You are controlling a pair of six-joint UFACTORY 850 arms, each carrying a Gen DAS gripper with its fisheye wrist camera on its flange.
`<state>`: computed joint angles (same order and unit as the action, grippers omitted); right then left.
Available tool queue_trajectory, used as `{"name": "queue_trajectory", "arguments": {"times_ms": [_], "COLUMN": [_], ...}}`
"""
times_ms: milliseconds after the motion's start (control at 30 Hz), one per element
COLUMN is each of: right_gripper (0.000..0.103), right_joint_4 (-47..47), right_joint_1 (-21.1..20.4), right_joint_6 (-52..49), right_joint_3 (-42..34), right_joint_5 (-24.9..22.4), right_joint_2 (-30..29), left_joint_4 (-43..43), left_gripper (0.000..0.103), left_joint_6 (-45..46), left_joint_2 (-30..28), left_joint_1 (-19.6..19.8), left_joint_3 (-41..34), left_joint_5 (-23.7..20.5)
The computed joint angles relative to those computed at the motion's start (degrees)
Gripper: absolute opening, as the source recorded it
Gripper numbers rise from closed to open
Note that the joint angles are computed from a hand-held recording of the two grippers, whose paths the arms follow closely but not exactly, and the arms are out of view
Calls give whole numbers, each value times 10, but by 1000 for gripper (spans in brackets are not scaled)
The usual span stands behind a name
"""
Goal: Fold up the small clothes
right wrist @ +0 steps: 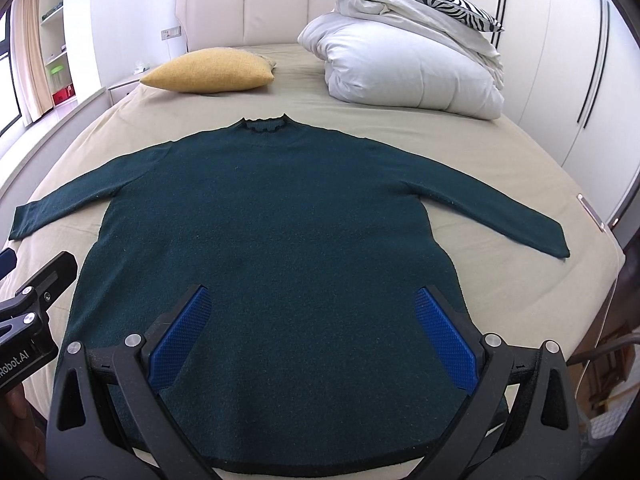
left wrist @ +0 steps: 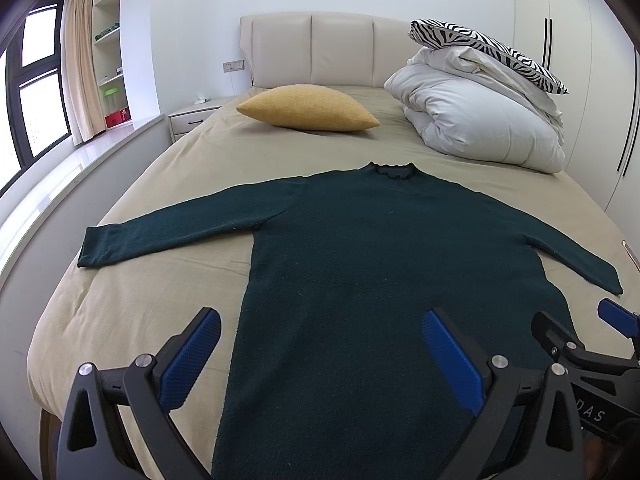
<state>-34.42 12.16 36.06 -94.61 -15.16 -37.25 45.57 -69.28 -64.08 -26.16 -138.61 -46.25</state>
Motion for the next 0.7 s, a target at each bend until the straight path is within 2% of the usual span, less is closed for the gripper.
{"name": "queue_trajectory", "arguments": {"times_ms": [300,700], "right_gripper": [103,103], "right_joint_4": [-1,-12], "right_joint_1": [1,4], "right_joint_6": [3,17], "right_joint_3": [0,4], "right_joint_5": [0,2], "right_joint_2": [-2,-2], "left_joint_4": [-7,-8], "left_gripper": [103,103], "left_joint_6": [9,10], "left_joint_2": [-16,-16], "left_joint_1": [-3,-3], "left_joint_3": [-28,-28], "left_joint_5": [-10,-10]}}
